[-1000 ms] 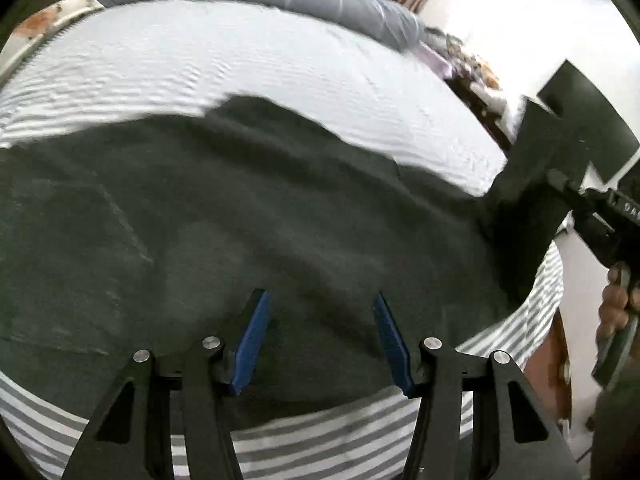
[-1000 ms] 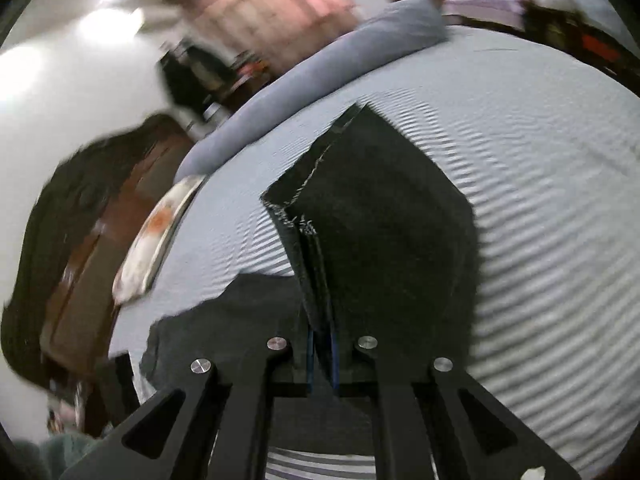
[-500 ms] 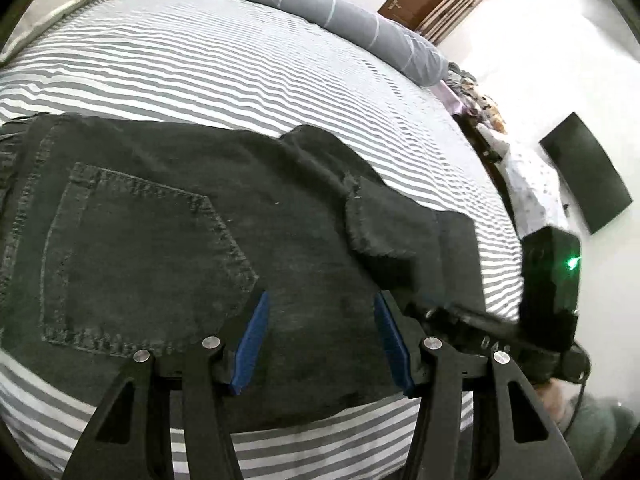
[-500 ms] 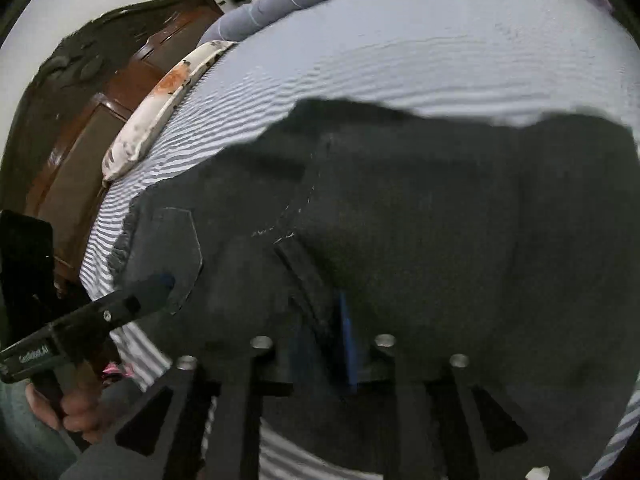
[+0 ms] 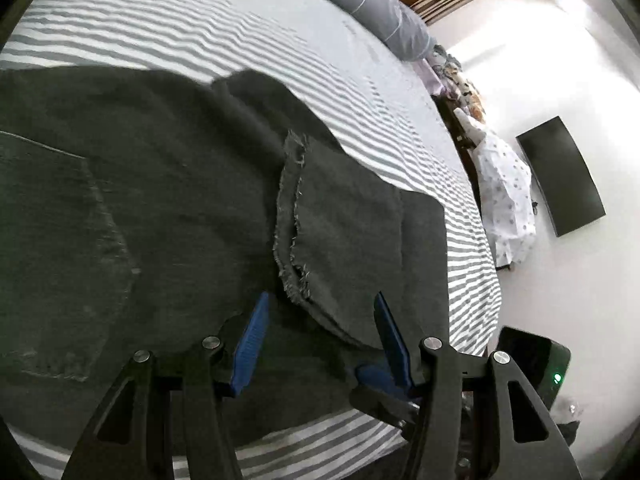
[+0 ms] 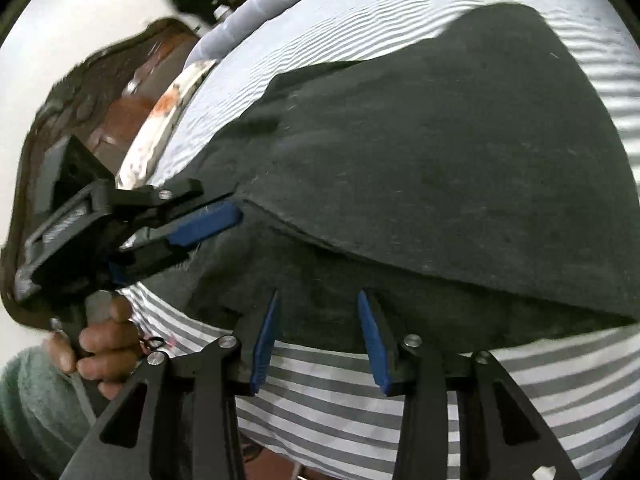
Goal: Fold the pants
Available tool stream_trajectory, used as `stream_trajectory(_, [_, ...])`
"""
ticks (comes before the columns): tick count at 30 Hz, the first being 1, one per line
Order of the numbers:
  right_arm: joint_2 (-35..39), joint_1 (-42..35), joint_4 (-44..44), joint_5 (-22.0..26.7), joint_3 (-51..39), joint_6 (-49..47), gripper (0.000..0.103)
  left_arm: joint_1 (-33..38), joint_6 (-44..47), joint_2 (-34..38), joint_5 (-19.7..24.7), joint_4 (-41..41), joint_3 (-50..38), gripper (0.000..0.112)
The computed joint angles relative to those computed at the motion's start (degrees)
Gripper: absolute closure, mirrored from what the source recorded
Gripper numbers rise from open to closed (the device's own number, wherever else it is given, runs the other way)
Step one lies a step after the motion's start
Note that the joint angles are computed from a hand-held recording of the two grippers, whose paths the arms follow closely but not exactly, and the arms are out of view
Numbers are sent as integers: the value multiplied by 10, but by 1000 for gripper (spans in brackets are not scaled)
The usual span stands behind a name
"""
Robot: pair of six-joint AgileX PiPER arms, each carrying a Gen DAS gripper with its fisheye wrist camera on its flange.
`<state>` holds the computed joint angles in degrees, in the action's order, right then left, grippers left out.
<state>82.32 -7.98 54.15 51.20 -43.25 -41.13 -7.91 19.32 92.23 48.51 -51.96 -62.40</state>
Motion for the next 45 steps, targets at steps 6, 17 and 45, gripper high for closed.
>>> stream_trajectory(6, [-12, -115, 3, 18, 14, -14, 65, -34, -77, 22, -26, 43, -30, 58])
stream_trajectory(17, [26, -260, 14, 62, -1, 1, 95, -83, -119, -42, -86, 131, 16, 107])
stream_trajectory(45, [-53, -92, -218, 60, -124, 117, 83, -80, -211, -136, -104, 298, 39, 93])
